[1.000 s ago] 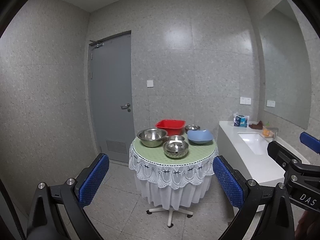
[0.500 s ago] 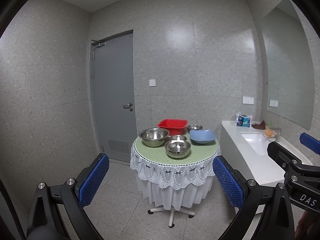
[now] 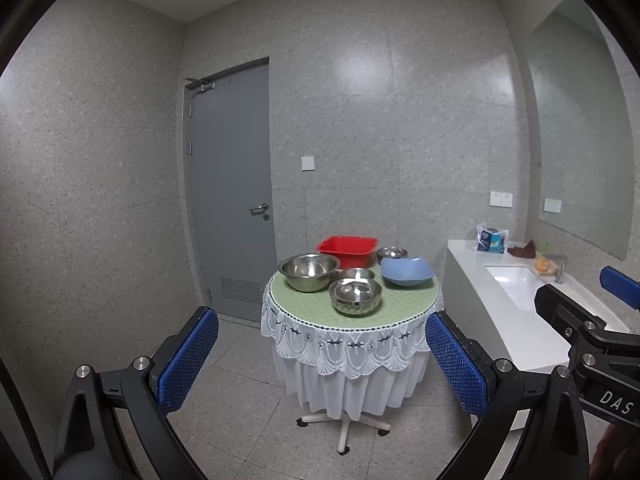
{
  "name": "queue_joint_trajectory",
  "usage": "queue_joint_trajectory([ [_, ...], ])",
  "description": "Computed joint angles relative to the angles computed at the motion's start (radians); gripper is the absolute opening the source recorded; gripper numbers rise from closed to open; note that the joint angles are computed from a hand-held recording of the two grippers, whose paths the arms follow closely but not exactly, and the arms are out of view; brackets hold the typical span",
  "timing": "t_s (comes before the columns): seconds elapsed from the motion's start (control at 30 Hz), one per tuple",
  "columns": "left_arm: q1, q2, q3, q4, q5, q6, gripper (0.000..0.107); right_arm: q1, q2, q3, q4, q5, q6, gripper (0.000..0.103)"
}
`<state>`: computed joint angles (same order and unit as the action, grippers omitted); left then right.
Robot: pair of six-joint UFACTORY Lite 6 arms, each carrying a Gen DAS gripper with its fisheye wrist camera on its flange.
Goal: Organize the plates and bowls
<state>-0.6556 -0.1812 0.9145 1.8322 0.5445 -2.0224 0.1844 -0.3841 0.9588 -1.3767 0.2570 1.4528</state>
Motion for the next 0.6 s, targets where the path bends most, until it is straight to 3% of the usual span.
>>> queue_joint_trajectory([
  [0.6,-0.030,0.060,0.057,-0.056,0.035,0.033,0.102,-0.077,0.011,0.000,0.062,-0.094,-0.084,0.103],
])
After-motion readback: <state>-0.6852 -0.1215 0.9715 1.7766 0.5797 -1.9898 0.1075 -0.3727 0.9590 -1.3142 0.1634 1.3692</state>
